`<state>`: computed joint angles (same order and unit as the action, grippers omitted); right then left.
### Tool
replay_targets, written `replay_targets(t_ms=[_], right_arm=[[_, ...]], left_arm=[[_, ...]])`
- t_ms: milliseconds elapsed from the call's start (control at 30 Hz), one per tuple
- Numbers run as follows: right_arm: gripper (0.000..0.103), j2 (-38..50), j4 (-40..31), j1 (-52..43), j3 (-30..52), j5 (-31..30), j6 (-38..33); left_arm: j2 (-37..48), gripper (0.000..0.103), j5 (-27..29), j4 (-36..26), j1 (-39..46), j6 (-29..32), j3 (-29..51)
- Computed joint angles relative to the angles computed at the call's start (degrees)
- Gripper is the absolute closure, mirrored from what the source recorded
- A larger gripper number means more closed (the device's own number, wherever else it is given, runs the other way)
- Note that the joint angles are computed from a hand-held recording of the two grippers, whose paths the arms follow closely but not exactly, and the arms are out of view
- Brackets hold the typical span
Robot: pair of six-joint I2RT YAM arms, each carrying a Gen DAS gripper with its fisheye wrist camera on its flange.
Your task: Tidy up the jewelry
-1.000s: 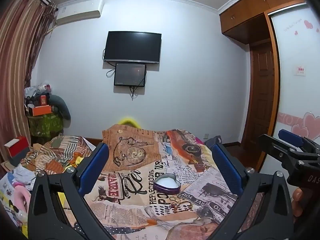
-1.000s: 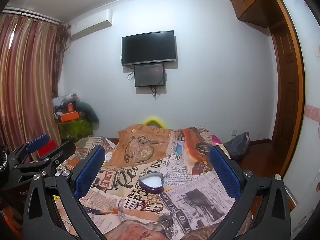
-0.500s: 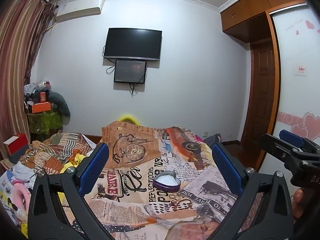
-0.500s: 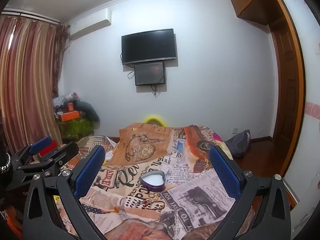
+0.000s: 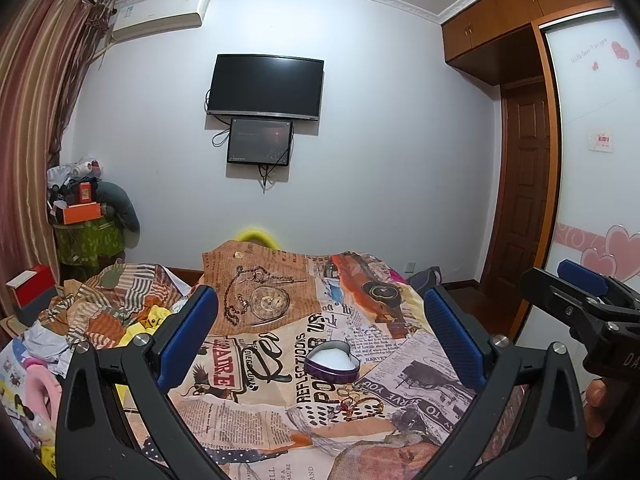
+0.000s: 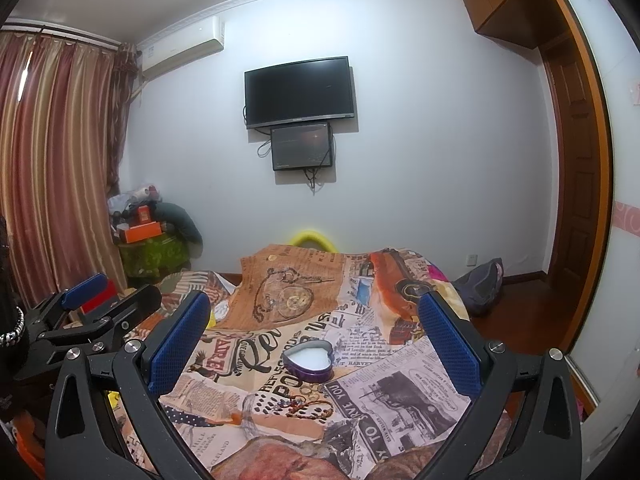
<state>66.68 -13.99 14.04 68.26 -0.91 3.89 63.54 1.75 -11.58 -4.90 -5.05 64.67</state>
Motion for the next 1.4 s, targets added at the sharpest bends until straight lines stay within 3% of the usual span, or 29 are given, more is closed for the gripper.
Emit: replay_targets(t_ms=[1400], right_arm=[[0.0, 0.1, -0.3, 0.5, -0.2, -0.1, 0.7]], left_arm=[[1.0, 0.0, -0.2, -0.5, -0.6, 0.3, 0.3]])
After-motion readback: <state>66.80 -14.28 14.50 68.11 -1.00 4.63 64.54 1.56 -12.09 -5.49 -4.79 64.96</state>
